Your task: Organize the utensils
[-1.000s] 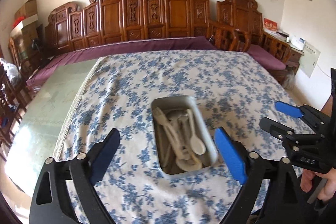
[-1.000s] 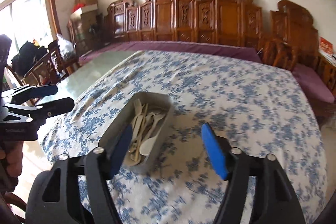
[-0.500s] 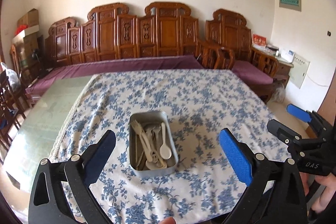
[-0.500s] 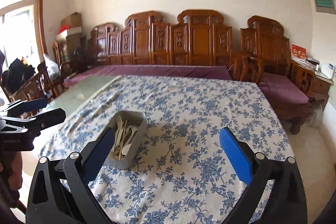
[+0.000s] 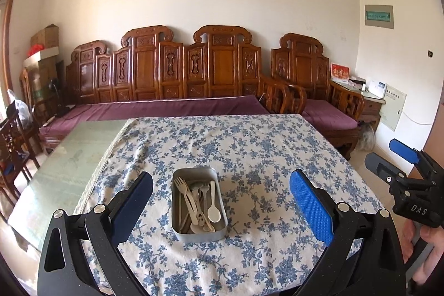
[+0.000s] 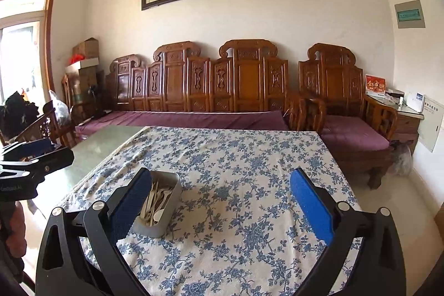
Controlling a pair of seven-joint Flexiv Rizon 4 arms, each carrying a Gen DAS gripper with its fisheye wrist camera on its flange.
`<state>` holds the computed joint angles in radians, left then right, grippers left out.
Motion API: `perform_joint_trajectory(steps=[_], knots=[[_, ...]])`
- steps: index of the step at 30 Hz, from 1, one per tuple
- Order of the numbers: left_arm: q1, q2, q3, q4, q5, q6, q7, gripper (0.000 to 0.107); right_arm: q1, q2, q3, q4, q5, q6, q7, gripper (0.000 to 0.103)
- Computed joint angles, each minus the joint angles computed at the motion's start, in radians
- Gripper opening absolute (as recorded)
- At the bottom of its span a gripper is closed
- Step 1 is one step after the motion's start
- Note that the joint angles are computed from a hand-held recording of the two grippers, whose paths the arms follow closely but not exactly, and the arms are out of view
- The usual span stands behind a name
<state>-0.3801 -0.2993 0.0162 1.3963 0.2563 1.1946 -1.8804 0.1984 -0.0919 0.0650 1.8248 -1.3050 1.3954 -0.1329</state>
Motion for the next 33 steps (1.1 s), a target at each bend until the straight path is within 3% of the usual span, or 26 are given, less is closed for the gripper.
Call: perform_joint_trajectory(steps=[33], knots=[[0.004, 0.007, -0.004, 0.001, 0.005, -0.009, -0.012, 0.095, 0.004, 0.003, 0.004, -0.011, -0.010, -0.003, 0.012, 0.100]])
